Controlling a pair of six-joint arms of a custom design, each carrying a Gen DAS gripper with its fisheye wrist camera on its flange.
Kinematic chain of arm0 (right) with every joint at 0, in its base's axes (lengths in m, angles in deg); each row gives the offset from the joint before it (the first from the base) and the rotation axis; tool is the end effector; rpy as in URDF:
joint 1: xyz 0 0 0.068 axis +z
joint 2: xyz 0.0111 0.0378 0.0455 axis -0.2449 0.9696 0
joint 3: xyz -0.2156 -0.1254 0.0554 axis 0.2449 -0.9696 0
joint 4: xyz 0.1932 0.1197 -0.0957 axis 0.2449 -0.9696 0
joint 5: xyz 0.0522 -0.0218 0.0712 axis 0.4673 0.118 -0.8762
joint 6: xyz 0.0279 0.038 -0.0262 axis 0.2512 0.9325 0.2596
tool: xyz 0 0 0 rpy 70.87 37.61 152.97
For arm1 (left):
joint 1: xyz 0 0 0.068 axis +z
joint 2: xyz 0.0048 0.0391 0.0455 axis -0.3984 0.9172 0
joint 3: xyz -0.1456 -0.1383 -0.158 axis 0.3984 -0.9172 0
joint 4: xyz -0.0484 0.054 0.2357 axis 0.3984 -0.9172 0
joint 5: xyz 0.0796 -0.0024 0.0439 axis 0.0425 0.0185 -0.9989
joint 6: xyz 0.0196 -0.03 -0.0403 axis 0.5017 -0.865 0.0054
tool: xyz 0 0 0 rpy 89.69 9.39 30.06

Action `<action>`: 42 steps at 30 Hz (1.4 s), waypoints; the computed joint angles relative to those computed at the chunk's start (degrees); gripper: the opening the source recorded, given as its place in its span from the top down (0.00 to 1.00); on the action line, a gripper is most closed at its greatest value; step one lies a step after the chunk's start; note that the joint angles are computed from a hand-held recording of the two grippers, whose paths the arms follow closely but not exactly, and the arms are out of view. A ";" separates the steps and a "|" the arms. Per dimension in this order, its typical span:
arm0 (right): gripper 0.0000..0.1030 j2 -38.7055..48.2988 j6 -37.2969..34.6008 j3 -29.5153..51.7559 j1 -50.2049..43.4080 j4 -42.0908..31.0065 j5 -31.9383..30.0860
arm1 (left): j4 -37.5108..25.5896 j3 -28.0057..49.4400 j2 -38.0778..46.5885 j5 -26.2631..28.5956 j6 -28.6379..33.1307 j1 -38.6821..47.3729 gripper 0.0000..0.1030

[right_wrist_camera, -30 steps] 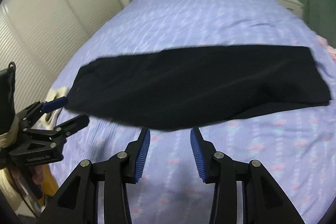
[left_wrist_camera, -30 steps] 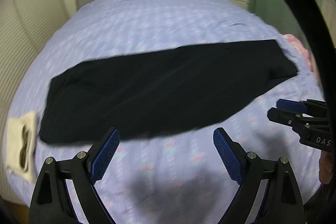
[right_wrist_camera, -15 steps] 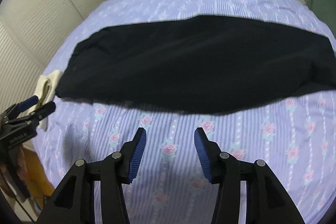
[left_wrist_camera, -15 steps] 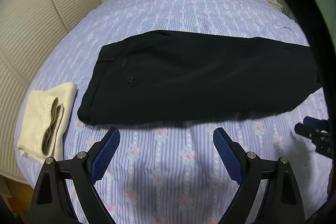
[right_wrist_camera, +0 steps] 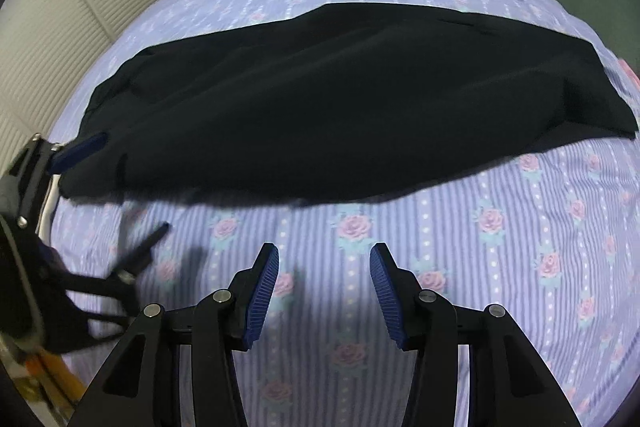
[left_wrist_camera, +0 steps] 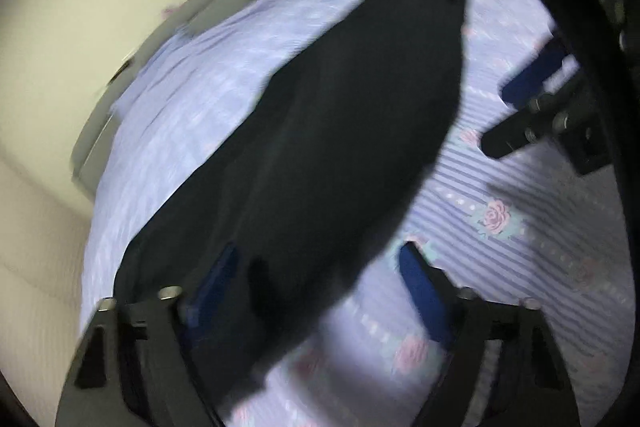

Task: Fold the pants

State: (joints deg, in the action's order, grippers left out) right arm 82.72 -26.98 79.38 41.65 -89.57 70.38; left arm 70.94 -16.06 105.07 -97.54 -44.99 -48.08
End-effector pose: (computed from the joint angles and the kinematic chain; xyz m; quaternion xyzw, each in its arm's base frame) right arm 0.1768 0.2460 0.1524 -0.0350 0.9680 0.1088 0.2234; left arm 0.1885 -0.0767 0.1544 0.4063 0.8321 0.1410 0.3501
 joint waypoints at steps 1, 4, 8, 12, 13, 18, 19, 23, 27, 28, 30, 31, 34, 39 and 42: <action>0.52 -0.08 0.29 -0.23 -0.38 0.19 -0.22 | 1.11 1.28 4.01 -1.03 -0.03 -1.05 0.45; 0.52 -0.30 1.02 -0.93 -0.77 0.87 -0.40 | 4.04 5.34 11.28 -0.95 0.88 -0.37 0.61; 0.52 -0.34 0.62 -0.96 -1.55 2.01 -1.16 | -10.06 17.00 14.35 9.08 -3.47 5.93 0.74; 0.52 0.91 -2.05 1.00 -3.41 3.29 -2.07 | -21.17 32.17 23.33 18.02 -9.54 13.31 0.75; 0.52 1.23 -2.96 1.54 -3.97 3.75 -2.40 | -24.04 36.03 26.07 20.74 -10.88 15.21 0.75; 0.52 5.35 -8.86 6.74 -6.93 5.99 -4.91 | -38.90 55.16 41.11 33.03 -17.35 22.55 0.75; 0.52 6.57 -10.41 8.19 -7.48 6.75 -5.35 | -40.85 57.60 42.98 34.86 -18.24 23.35 0.75; 0.52 13.29 -14.91 14.61 -10.81 8.15 -12.49 | -41.45 57.60 41.85 33.61 -17.38 22.46 0.73; 0.52 15.99 -16.50 19.41 -13.11 7.32 -16.51 | -41.60 57.43 41.06 32.42 -16.83 21.17 0.66; 0.52 14.67 -16.92 18.95 -13.16 7.63 -15.92 | -41.60 58.18 42.20 32.94 -15.73 22.20 0.62; 0.53 10.08 -17.58 17.51 -13.81 9.58 -14.96 | -42.66 58.94 41.78 33.71 -14.83 22.94 0.52; 0.53 9.24 -17.64 17.51 -14.17 10.09 -15.07 | -42.29 58.29 40.72 33.54 -14.41 23.03 0.45; 0.53 13.25 -18.60 23.69 -17.44 8.07 -20.01 | -38.38 55.18 37.42 30.21 -13.69 23.14 0.41; 0.53 26.82 -18.54 38.88 -20.78 0.95 -26.07 | -38.27 60.01 45.17 30.08 -17.25 23.80 0.41; 0.53 29.67 -14.78 41.82 -23.38 0.75 -31.89 | -40.33 65.41 50.75 31.85 -18.87 27.19 0.40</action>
